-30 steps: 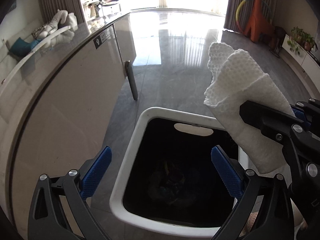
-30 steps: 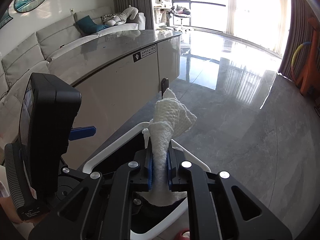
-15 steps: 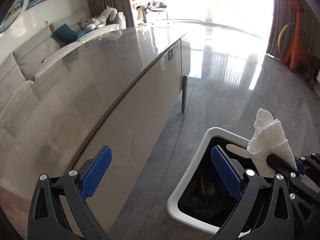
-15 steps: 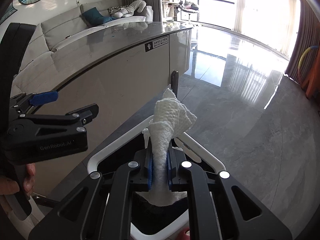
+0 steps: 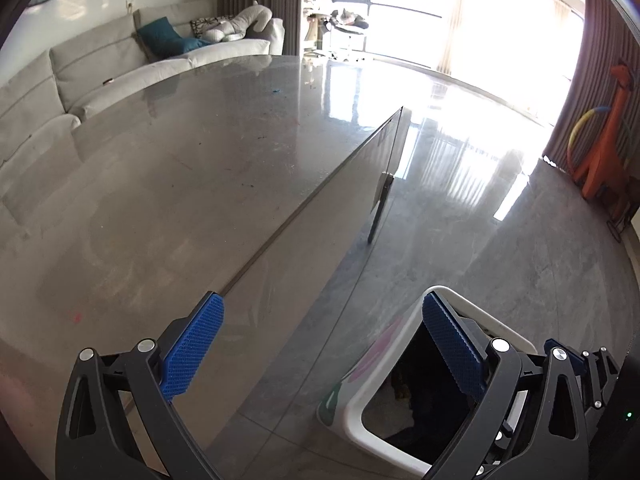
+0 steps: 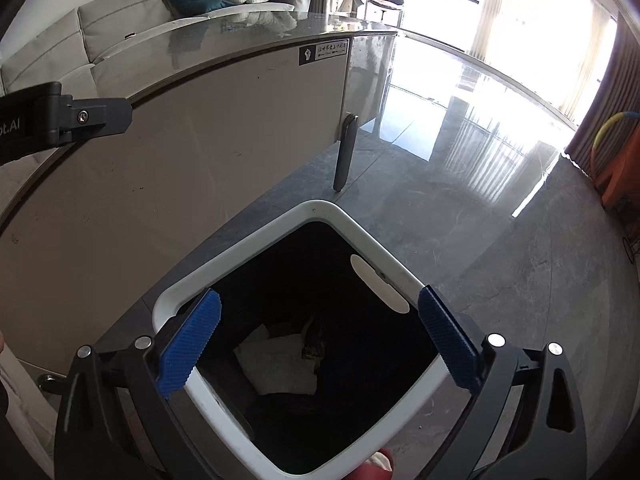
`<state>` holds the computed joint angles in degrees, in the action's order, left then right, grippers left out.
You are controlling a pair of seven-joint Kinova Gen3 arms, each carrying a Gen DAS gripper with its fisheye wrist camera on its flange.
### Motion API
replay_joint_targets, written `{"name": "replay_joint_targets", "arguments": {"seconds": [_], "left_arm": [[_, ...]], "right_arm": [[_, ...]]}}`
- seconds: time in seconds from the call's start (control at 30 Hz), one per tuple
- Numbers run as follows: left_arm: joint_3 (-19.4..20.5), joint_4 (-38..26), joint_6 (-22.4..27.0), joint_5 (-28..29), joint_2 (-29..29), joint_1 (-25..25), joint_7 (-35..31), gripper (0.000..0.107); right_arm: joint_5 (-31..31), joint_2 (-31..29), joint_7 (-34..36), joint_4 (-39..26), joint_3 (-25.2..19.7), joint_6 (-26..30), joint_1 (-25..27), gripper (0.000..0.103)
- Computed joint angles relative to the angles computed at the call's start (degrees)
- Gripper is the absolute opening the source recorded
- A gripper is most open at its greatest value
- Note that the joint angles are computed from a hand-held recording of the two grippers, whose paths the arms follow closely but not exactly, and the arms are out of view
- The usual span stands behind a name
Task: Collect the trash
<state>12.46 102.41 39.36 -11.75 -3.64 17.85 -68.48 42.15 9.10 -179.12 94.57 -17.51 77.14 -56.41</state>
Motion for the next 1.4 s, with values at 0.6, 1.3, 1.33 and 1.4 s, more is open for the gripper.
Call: {"name": "replay_joint_targets", "arguments": {"seconds": [0.6, 1.3, 1.33, 1.4], "left_arm": [[-0.19, 0.31, -0.87, -4.99, -9.48, -6.43, 0.39, 0.098], [-3.43, -3.45, 1.82, -6.94, -12.89, -18.88, -2.19, 0.098], [-4.45, -3.61, 1.71, -6.31, -12.82, -19.14, -3.26, 0.098], [-5.21, -5.08, 2.59, -6.06, -11.8, -20.73, -3.73, 0.098]], "right_arm": [[15.46, 0.6, 3.57, -8.66, -0.67, 0.73, -4.53, 0.098], [17.08, 10.39, 21.33, -27.3, 9.38, -18.03, -6.65, 0.098], [16.39, 10.98, 22.18, -28.33, 9.81, -18.6, -6.65, 0.098], [14.61, 12.34, 24.4, -30.88, 10.66, -19.56, -6.65, 0.098]]}}
